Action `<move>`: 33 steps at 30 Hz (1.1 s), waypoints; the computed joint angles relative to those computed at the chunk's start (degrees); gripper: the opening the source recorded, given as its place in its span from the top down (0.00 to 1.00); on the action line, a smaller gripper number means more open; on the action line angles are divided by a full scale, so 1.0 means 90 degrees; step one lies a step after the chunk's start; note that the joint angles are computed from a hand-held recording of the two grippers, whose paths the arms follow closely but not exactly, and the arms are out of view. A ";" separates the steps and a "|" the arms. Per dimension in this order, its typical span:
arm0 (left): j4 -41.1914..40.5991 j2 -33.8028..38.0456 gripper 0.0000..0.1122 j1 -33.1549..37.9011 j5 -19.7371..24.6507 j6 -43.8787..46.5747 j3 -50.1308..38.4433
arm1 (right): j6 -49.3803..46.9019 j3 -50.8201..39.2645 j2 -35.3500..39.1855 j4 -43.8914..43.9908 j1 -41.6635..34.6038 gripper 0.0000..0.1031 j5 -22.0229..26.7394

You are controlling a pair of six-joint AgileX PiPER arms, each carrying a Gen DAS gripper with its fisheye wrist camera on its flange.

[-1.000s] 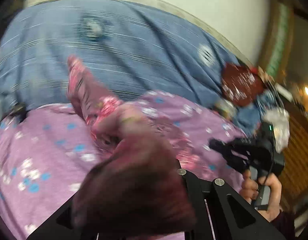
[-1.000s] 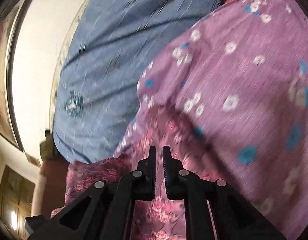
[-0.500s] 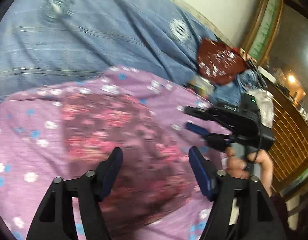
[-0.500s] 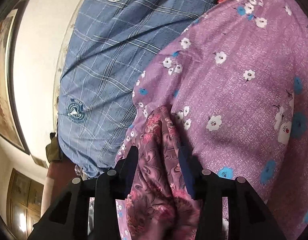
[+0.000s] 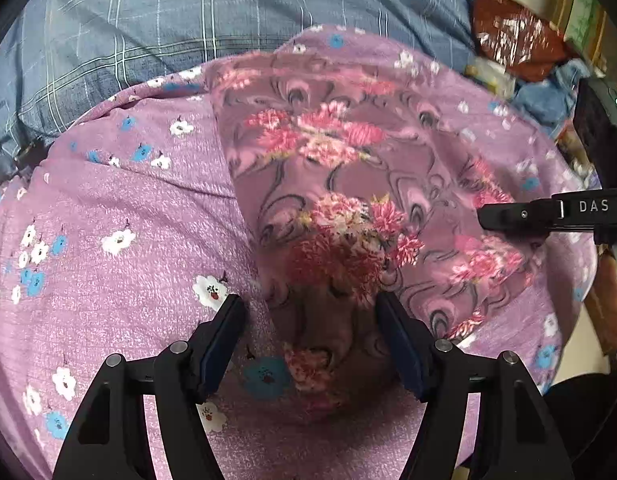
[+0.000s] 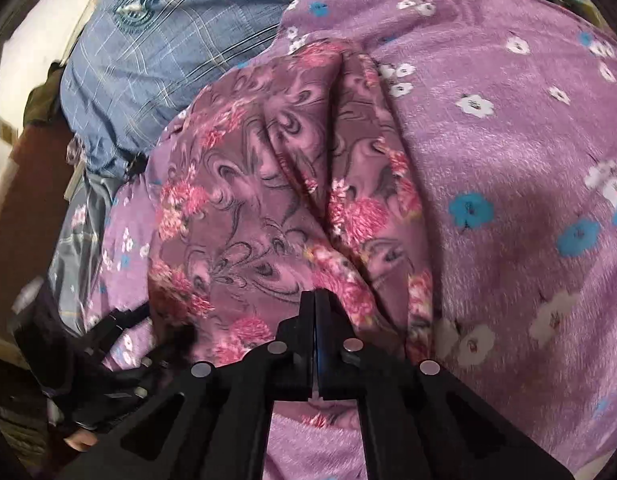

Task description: Fold small clothes

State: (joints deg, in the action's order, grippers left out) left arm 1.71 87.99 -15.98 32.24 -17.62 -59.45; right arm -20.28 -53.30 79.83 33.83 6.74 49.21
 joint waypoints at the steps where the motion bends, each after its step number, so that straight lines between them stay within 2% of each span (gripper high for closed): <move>1: -0.0254 -0.0033 0.40 0.0099 0.0048 0.0222 -0.0083 | -0.0065 -0.0004 -0.0184 0.0056 0.0021 0.94 -0.0106; 5: -0.1358 -0.0036 0.39 0.0682 -0.0074 0.1347 -0.0664 | -0.0104 -0.0540 -0.0145 0.0874 -0.0029 0.91 -0.0325; 8: -0.0731 0.0557 0.39 0.0908 0.0195 0.0892 -0.1651 | -0.0030 -0.1165 0.0492 0.1126 0.0203 0.88 -0.0445; 11: -0.0704 0.1656 0.39 0.1215 0.0668 0.0967 -0.3166 | 0.0553 -0.2013 0.1514 0.0991 0.0590 0.88 -0.0617; 14: -0.0427 0.3144 0.40 0.1345 0.1729 0.0660 -0.5075 | 0.1080 -0.2466 0.2322 0.0623 0.0729 0.95 -0.0904; 16: -0.0314 0.4249 0.39 0.1311 0.2074 0.0481 -0.6348 | 0.0648 -0.2529 0.2719 0.1266 0.0587 0.99 -0.1259; 18: -0.0220 0.5271 0.35 0.1272 0.2491 0.0343 -0.7621 | 0.0323 -0.2593 0.2971 0.1861 0.0383 1.00 -0.1220; 20: -0.0273 0.5616 0.33 0.1278 0.2706 0.0177 -0.8148 | 0.0055 -0.2466 0.2946 0.2424 0.0171 0.98 -0.1032; 22: -0.0326 0.5326 0.34 0.1257 0.2427 0.0140 -0.7663 | -0.0098 -0.2268 0.2646 0.2541 0.0100 0.92 -0.1034; 23: -0.0296 0.4988 0.35 0.1231 0.2029 0.0165 -0.7053 | -0.0124 -0.2124 0.2364 0.2349 0.0116 0.88 -0.1136; 25: -0.0135 0.4188 0.37 0.1184 0.1290 0.0124 -0.5780 | -0.0235 -0.1862 0.1903 0.2263 0.0019 0.88 -0.1114; 29: -0.0517 0.2533 0.37 0.0950 0.0092 0.0543 -0.3234 | -0.0398 -0.1269 0.1091 0.2060 -0.0322 0.88 -0.0411; 31: -0.0512 0.2040 0.35 0.0763 -0.0229 0.0614 -0.2426 | -0.0456 -0.1057 0.0909 0.1802 -0.0274 0.88 -0.0205; 33: 0.0041 0.2105 0.35 0.0453 -0.0137 0.0254 -0.2168 | 0.0216 -0.0934 0.1027 0.1060 0.0074 0.83 -0.0419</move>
State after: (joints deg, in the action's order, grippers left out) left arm 2.08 106.93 -11.91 31.00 -15.33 -78.96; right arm -18.33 -61.70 89.08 43.37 7.41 45.44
